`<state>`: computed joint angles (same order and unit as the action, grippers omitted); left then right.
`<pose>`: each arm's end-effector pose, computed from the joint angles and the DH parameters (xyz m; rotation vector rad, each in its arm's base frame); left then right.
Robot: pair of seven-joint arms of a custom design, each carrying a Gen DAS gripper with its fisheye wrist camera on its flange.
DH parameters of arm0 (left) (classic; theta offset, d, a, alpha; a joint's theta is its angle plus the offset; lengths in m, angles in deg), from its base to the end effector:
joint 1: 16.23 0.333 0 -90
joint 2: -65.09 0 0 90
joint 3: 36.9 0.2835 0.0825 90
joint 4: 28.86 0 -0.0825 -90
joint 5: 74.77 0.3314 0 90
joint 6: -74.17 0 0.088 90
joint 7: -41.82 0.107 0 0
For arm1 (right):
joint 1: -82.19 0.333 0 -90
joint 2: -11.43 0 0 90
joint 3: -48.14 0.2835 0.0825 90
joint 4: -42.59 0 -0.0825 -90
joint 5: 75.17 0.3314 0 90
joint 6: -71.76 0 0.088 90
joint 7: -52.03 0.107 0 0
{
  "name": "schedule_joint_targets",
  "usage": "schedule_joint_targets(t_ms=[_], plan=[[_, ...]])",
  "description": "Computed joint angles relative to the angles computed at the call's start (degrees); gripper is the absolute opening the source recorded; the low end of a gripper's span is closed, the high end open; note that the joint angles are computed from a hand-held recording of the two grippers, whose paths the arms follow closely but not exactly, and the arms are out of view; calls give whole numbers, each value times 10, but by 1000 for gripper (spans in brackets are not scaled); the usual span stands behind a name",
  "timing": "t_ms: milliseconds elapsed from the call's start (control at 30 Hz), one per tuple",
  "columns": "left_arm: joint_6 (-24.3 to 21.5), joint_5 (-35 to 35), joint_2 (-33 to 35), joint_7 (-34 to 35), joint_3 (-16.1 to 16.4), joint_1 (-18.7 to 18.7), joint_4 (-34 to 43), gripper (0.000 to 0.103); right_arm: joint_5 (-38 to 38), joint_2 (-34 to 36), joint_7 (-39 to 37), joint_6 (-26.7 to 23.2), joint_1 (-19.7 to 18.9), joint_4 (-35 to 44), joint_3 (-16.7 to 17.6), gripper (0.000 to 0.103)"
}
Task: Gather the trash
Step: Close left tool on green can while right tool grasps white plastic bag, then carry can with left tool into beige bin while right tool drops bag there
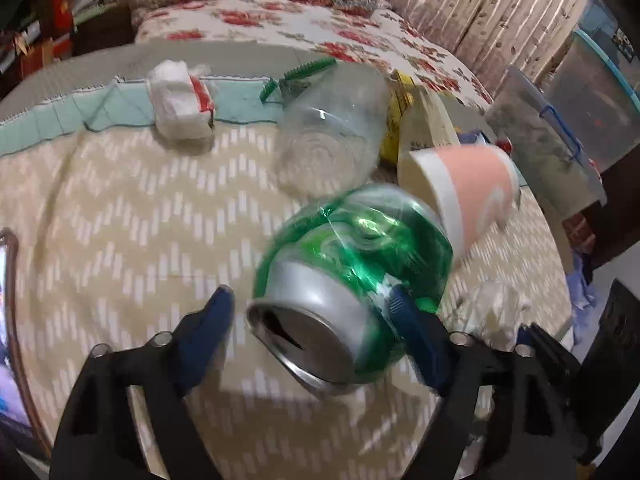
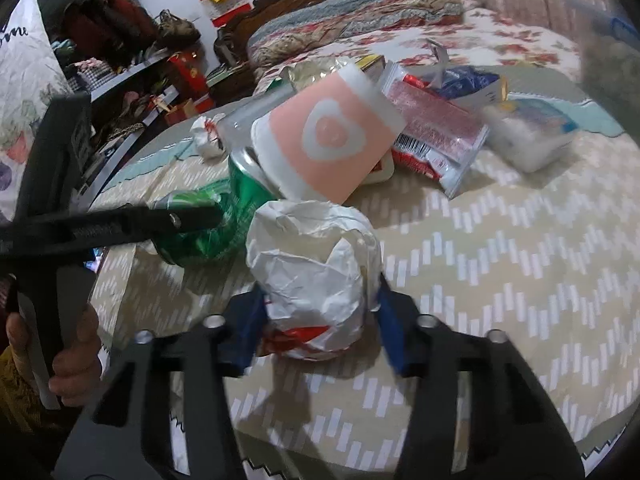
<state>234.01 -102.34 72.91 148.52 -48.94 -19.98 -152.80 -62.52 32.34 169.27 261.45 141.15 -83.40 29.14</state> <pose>0.5326 -0.1259 0.3876 -1.8978 2.1959 -0.8137 0.4401 0.3530 0.3287 -1.7312 1.6359 -0.2586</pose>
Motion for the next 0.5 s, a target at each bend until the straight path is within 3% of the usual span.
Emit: schedule_joint_targets(t_ms=[33,100,233,333,500], plan=[[-6,-14,-9,17,-6,2,-11,57,0,-4,-1,9,0,-9,1,43],[-7,-80,-36,65,-15,5,-37,57,11,-15,-10,36,-5,-33,11,42],[13,-133,-89,101,-7,-25,-84,56,76,-39,-50,104,36,-91,-11,42],[12,-148,-118,118,1,-56,-92,56,117,-60,-73,150,35,-133,-3,42],[22,-82,-99,91,-10,-103,-46,56,91,-106,-2,220,-49,-227,46,42]])
